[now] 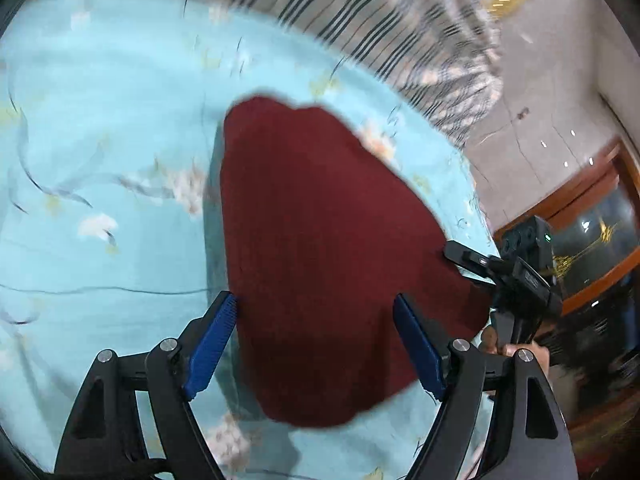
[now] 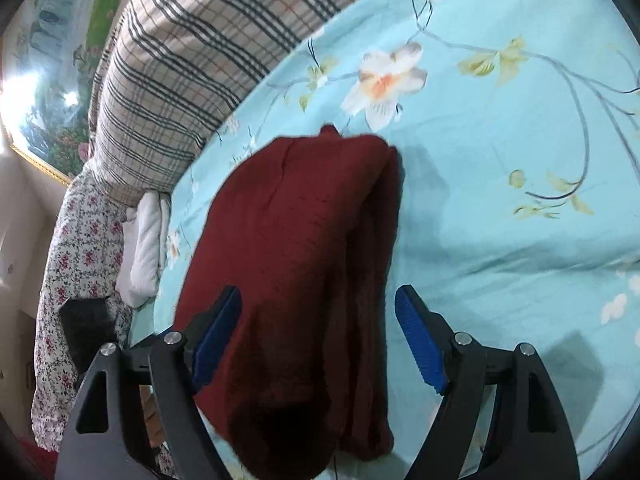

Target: Fold large clothes

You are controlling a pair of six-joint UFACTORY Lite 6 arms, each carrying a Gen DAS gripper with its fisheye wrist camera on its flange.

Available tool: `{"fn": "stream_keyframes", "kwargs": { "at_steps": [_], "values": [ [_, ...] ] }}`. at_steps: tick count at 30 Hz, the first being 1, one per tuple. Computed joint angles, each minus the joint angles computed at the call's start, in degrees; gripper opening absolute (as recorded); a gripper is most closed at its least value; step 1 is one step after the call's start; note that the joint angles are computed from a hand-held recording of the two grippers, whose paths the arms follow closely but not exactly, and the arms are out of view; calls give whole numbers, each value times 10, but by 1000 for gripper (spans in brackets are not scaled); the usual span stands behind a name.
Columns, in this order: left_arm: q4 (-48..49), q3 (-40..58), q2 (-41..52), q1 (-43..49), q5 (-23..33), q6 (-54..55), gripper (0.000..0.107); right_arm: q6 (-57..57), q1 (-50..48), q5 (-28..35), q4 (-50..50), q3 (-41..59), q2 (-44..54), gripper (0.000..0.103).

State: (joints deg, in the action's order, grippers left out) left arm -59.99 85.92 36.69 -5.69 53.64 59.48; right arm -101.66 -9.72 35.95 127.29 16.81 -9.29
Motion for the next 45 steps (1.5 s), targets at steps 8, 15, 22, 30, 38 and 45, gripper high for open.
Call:
{"fn": "stream_keyframes", "kwargs": {
  "at_steps": [8, 15, 22, 30, 38, 45],
  "values": [
    [20, 231, 201, -41, 79, -81, 93, -35, 13, 15, 8, 90, 130, 79],
    [10, 220, 192, -56, 55, -64, 60, 0, 23, 52, -12, 120, 173, 41],
    [-12, 21, 3, -1, 40, 39, 55, -57, 165, 19, 162, 41, 49, 35],
    [50, -131, -149, 206, 103, 119, 55, -174, 414, 47, 370, 178, 204, 35],
    [54, -179, -98, 295, 83, 163, 61, -153, 469, 28, 372, 319, 376, 39],
    [64, -179, -110, 292, 80, 162, 68, -165, 472, -32, 384, 318, 350, 49]
  ]
}}
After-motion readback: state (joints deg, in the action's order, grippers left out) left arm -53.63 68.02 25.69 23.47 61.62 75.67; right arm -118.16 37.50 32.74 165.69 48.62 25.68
